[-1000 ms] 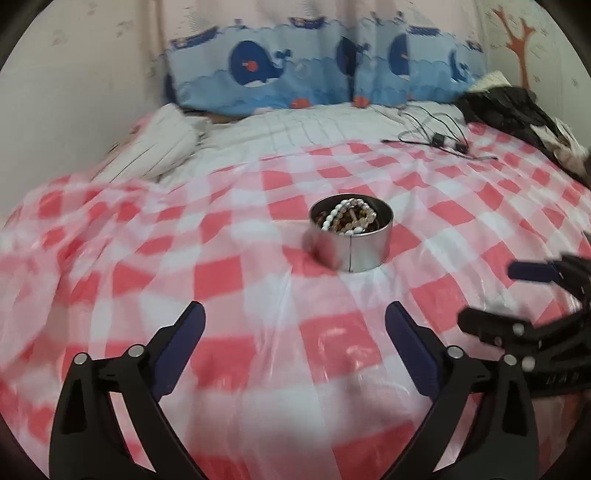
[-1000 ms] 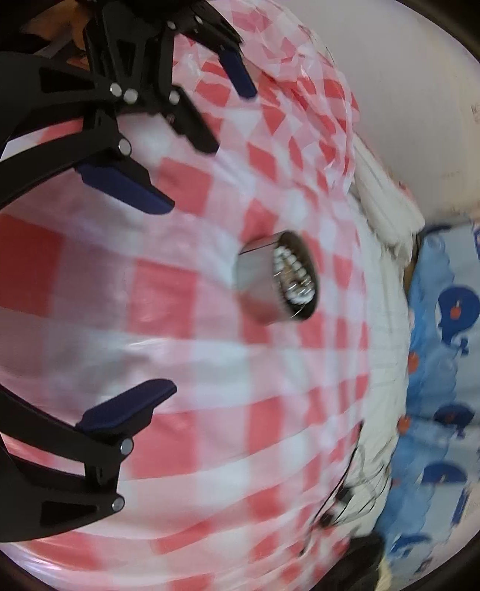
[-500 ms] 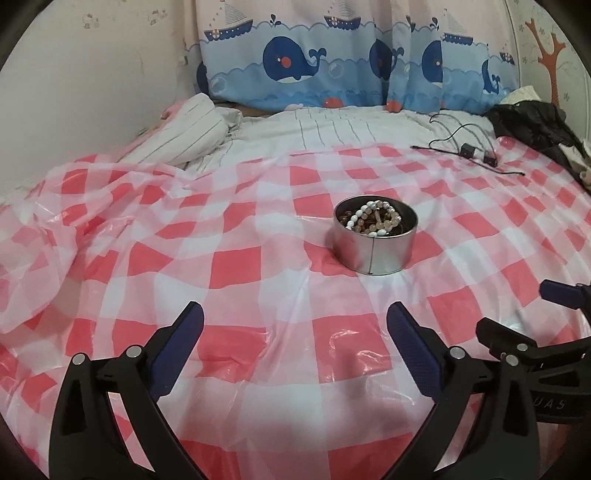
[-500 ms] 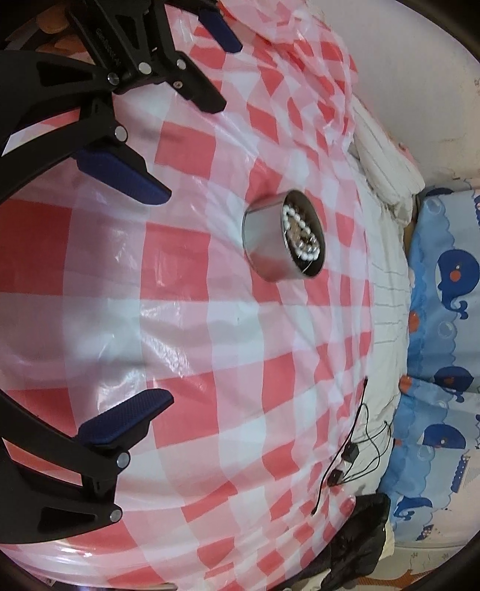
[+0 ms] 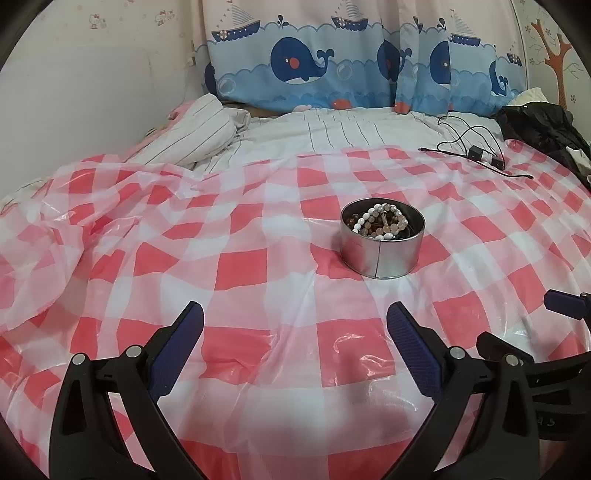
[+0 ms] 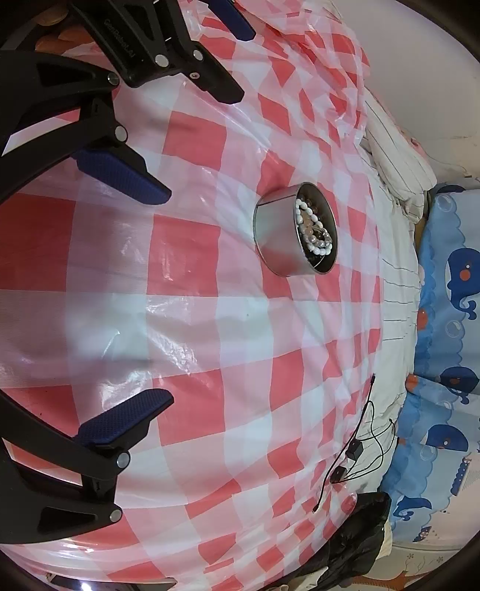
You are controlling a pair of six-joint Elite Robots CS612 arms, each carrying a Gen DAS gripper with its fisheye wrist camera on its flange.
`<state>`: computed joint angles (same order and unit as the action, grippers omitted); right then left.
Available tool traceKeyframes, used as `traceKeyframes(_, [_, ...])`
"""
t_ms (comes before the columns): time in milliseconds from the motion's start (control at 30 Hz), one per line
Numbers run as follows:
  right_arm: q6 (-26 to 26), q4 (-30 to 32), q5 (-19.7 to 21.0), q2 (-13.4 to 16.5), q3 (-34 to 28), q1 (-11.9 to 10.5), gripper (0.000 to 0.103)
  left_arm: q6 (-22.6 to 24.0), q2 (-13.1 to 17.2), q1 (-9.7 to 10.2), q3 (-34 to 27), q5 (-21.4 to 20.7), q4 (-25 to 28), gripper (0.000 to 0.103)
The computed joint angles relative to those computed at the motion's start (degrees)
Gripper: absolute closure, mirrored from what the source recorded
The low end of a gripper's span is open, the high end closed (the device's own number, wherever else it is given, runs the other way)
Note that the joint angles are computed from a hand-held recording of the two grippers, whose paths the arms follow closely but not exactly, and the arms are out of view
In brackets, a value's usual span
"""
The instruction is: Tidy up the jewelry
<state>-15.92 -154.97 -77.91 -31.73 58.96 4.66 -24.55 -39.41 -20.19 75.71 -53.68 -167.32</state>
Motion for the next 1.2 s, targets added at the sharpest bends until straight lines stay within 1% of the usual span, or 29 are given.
traceKeyframes(867, [-0.5,-0.3,-0.4,0.0,0.1,0.1,0.007,-0.2,0.0,0.19,0.0,-0.8,0.3,0.008])
traceKeyframes(1200, [-0.5,-0.3,-0.5,-0.1,0.2,0.1,0.007,-0.9,0.3,-0.03,-0.3,-1.4,0.4,0.008])
